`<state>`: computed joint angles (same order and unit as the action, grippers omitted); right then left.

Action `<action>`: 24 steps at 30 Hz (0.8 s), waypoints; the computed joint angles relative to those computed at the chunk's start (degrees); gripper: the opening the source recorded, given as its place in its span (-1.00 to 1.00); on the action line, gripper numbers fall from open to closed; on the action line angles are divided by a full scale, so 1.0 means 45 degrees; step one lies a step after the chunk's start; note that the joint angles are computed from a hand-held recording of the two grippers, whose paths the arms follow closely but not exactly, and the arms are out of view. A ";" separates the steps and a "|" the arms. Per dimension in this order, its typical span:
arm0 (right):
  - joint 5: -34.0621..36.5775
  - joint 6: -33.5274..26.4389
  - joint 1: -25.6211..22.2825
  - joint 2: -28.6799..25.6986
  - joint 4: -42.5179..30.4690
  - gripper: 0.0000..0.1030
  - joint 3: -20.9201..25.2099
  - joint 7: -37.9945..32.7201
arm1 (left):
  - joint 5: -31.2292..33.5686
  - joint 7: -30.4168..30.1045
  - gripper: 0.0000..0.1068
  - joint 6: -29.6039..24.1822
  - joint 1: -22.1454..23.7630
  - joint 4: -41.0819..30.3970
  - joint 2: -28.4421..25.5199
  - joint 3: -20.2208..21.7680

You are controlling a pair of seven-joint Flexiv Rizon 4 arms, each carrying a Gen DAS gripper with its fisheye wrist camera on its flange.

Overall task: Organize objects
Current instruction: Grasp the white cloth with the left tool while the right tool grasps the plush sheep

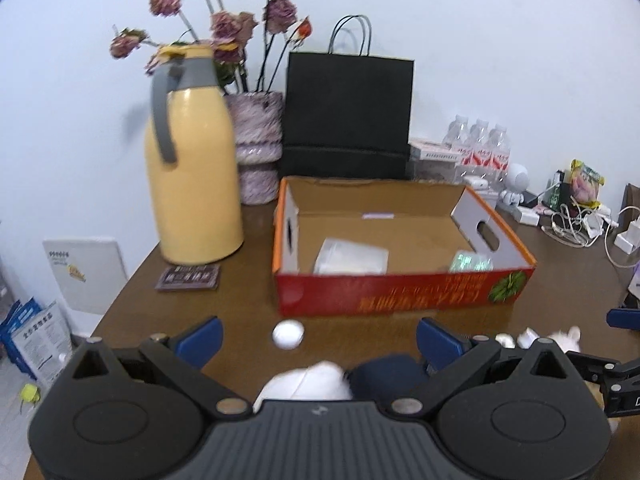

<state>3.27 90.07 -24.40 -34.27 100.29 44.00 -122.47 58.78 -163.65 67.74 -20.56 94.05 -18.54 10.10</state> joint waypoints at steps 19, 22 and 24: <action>-0.0564 0.2215 0.1120 0.0245 0.1914 1.00 -0.1926 0.3811 | -0.0614 0.0635 0.93 -0.0009 0.0866 0.1839 0.0157 -0.0621; -0.0951 0.2283 0.1170 0.0056 0.1847 1.00 -0.2026 0.4342 | -0.0524 0.1022 0.93 0.0129 0.0668 0.1458 -0.0361 -0.0337; -0.1259 0.2230 0.1139 -0.0059 0.1804 1.00 -0.2020 0.4667 | -0.0648 0.1235 0.93 0.0050 0.0539 0.1173 -0.0664 -0.0154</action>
<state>-2.39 100.10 -19.27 -34.54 108.41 34.91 -101.47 55.87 -158.09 67.97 -18.14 99.33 -21.53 9.40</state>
